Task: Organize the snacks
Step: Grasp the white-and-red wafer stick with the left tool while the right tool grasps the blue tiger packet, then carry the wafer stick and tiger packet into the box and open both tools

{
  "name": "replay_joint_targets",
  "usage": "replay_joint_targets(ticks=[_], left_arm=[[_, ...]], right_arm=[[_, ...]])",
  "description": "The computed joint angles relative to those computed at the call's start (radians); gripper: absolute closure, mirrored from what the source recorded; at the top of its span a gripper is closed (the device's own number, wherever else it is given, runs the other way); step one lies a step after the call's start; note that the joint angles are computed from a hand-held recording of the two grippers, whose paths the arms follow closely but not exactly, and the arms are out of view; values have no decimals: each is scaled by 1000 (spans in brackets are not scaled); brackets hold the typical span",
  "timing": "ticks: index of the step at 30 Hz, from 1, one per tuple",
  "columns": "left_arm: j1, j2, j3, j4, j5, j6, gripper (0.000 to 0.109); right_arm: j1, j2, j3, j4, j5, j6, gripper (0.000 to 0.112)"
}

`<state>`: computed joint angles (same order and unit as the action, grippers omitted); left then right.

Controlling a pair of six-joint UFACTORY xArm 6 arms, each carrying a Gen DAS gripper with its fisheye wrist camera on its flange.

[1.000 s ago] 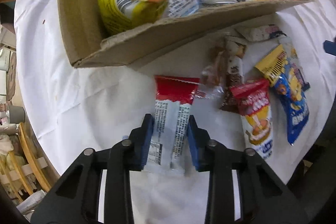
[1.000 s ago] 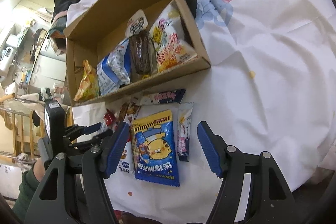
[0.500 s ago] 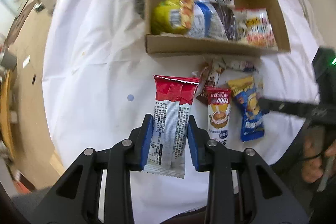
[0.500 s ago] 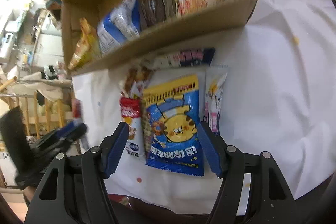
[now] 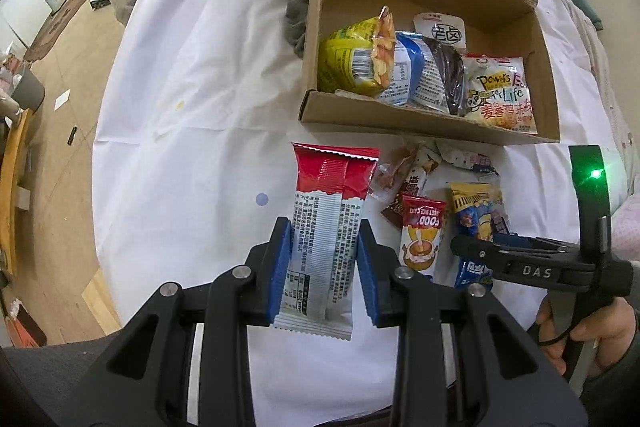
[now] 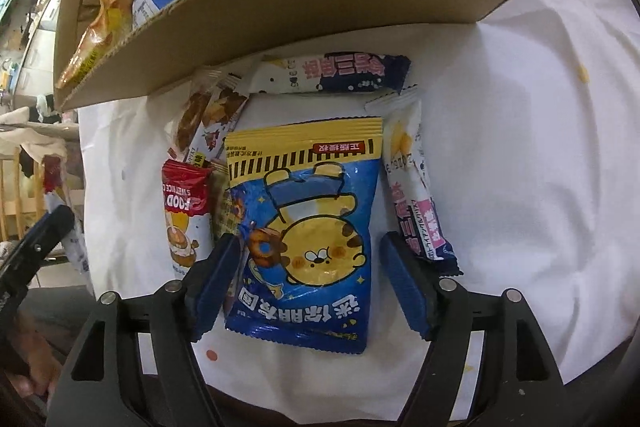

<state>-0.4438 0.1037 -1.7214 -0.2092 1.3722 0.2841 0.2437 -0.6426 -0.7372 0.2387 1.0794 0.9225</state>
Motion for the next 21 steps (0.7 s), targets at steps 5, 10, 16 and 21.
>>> replay_joint_targets(ticks=[5, 10, 16, 21], left_arm=[[-5, -10, 19, 20, -21, 1, 80], [-14, -9, 39, 62, -38, -11, 80], [-4, -33, 52, 47, -30, 1, 80], [24, -45, 15, -36, -4, 22, 81]], right_arm=[[25, 9, -16, -54, 7, 0, 55], [2, -112, 64, -7, -33, -11, 66], [-14, -268, 135, 95, -85, -32, 71], [13, -356, 138, 68, -199, 6, 71]])
